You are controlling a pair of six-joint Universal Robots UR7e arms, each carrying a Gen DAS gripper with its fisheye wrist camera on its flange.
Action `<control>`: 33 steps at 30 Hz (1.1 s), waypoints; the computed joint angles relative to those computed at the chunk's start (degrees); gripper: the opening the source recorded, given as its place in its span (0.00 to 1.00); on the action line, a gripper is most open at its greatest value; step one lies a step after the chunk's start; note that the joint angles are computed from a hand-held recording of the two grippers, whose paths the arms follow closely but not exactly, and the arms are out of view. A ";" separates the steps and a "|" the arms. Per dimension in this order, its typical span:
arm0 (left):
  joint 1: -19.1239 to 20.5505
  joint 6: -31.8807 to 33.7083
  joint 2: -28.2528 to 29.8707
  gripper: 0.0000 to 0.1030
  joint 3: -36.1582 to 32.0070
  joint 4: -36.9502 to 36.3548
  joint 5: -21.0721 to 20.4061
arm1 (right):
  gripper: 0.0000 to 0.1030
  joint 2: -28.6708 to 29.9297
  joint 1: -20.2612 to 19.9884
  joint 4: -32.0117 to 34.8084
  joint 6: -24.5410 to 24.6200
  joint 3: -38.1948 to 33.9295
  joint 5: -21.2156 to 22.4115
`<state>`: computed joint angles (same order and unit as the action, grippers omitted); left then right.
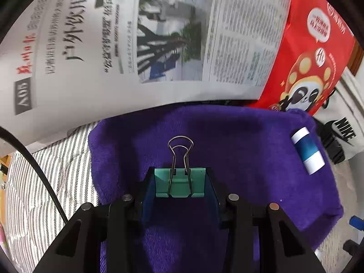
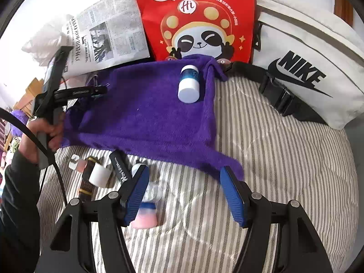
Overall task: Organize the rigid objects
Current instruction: 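Place the bottle on the purple towel with the right gripper while the left gripper carries the clip there, then release the binder clip onto the towel with the left gripper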
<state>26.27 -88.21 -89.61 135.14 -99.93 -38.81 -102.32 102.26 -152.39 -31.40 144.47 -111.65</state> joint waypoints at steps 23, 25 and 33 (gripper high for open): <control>-6.86 -7.59 2.76 0.47 0.28 2.85 -6.12 | 0.63 -9.08 -0.50 8.71 2.24 0.98 1.83; -10.39 -10.75 2.21 0.47 0.00 6.18 -7.48 | 0.63 -10.53 -0.23 9.53 2.81 1.17 2.07; -23.76 -19.63 2.67 0.47 -1.51 14.17 -13.93 | 0.63 -16.44 0.75 14.34 4.88 1.78 3.40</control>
